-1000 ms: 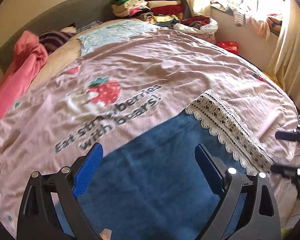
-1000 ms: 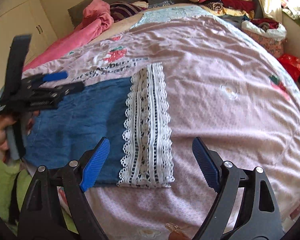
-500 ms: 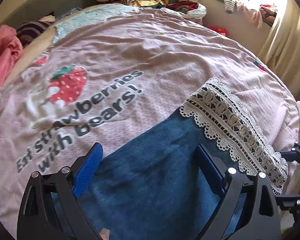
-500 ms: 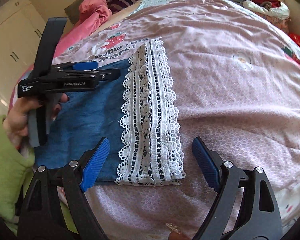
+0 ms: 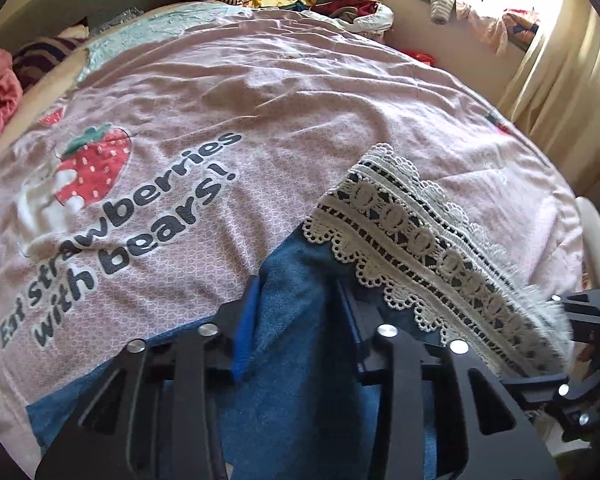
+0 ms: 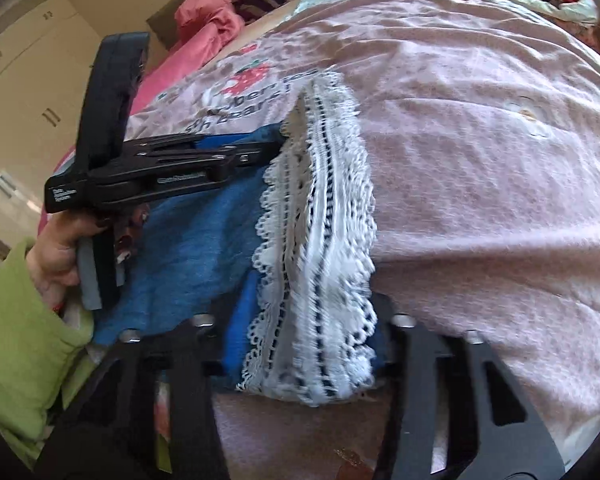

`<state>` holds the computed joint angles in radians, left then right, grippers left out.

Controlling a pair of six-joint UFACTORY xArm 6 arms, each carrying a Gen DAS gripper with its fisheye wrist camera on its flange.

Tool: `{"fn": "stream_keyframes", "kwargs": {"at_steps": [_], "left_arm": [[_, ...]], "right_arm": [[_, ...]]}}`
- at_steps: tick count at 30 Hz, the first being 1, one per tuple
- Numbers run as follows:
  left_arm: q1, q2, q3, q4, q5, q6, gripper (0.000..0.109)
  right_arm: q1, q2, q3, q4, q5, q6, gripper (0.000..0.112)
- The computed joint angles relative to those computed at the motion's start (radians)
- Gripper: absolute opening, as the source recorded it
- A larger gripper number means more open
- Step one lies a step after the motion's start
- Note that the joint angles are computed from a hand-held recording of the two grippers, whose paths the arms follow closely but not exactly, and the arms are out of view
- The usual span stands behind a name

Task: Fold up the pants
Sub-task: 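Grasp the white lace hem with the right gripper while the left gripper pins the denim, then lift the lace hem with the right gripper and fold it over while the left gripper holds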

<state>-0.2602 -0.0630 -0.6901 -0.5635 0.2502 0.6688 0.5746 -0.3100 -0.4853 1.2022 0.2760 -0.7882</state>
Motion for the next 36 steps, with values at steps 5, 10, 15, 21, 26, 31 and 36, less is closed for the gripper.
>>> {"fn": "stream_keyframes", "kwargs": {"at_steps": [5,10,15,21,26,31,36], "left_arm": [[0.002,-0.025,0.013,-0.098,0.0,0.077,0.016],[0.029,-0.087,0.028,-0.297,0.048,0.23,0.013],[0.087,-0.172,0.06,-0.442,0.095,0.342,0.012],[0.25,-0.288,0.119,-0.511,0.205,0.38,0.012],[0.464,-0.396,0.184,-0.523,0.343,0.374,0.013],[0.665,-0.441,0.222,-0.522,0.485,0.383,0.028],[0.781,-0.433,0.244,-0.545,0.55,0.399,0.039]], "right_arm": [[0.044,-0.051,0.001,-0.019,-0.027,-0.009,0.014],[0.106,-0.077,-0.015,-0.107,-0.059,0.047,0.013],[0.179,-0.067,-0.052,-0.258,-0.095,0.15,0.013],[0.267,0.005,-0.124,-0.418,-0.122,0.246,0.013],[0.342,0.096,-0.192,-0.533,-0.128,0.293,0.013],[0.406,0.239,-0.298,-0.684,-0.092,0.38,0.013],[0.444,0.31,-0.324,-0.774,-0.101,0.449,0.023]]}}
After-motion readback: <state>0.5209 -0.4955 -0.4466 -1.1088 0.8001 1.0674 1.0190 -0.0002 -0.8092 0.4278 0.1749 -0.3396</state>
